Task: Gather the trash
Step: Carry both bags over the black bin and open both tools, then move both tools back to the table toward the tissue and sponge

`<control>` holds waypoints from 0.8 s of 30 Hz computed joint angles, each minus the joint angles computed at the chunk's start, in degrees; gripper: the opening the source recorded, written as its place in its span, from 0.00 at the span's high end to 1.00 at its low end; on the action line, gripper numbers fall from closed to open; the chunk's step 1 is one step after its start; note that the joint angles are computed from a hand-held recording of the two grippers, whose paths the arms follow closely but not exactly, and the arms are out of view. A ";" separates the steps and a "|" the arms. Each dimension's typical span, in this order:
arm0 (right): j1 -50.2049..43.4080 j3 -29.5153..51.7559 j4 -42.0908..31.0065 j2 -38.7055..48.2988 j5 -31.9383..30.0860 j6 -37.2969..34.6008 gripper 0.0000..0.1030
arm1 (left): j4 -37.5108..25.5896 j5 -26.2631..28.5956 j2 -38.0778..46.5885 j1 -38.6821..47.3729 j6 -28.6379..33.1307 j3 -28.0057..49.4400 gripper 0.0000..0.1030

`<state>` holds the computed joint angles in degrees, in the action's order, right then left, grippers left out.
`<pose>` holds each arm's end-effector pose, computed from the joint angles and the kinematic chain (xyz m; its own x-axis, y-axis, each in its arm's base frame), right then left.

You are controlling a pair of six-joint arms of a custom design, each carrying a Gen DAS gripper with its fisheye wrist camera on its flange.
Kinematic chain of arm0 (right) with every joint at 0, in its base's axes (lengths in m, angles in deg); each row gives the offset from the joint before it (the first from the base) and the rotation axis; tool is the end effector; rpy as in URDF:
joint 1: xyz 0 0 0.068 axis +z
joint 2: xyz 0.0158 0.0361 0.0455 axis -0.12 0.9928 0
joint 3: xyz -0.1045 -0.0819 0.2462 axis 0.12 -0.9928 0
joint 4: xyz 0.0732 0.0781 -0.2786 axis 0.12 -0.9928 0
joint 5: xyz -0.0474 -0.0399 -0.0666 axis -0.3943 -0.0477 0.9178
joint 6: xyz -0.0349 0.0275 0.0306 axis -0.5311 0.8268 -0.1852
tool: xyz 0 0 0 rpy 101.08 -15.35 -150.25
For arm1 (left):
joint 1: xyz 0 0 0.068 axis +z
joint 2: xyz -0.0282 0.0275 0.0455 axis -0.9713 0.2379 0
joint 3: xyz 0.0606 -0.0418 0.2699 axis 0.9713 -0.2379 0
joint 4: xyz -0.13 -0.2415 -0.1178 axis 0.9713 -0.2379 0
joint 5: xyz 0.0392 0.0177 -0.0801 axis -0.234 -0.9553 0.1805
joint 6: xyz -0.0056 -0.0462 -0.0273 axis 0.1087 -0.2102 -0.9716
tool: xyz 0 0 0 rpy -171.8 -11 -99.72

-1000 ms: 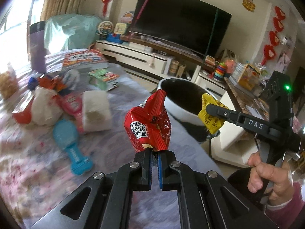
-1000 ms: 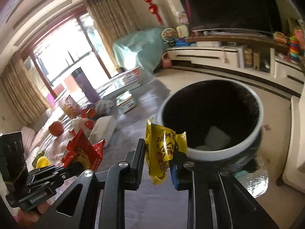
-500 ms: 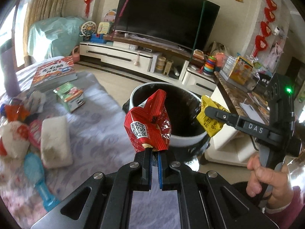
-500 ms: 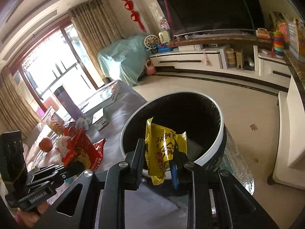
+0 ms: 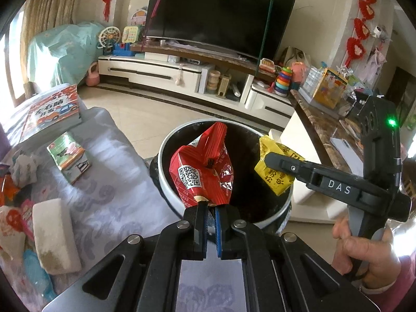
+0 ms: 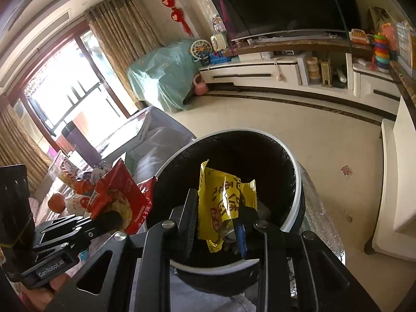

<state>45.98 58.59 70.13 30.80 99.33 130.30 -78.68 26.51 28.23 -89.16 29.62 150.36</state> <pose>0.2008 0.2296 0.0874 -0.5517 0.5576 -0.6203 0.4009 0.8294 0.3891 0.4065 -0.1144 0.1152 -0.5248 0.4815 -0.7019 0.7954 0.5711 -0.2029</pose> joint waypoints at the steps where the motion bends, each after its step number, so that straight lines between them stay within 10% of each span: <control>1: -0.45 -0.07 0.16 -0.05 -0.31 -0.45 0.74 | -0.05 -0.25 0.45 -0.28 -0.16 0.58 0.97; 13: -2.68 -0.30 0.04 -0.53 -1.87 -2.49 0.71 | -2.36 -2.23 4.57 -3.14 -0.94 5.51 0.96; 19: -3.31 -0.40 -0.57 -1.11 -1.93 -2.14 0.38 | -2.44 -1.78 5.05 -2.70 -2.73 6.43 0.70; 24: -2.29 -0.51 -1.82 -2.02 -0.17 -0.43 0.34 | -0.98 -0.50 3.24 -0.48 -2.90 3.47 0.64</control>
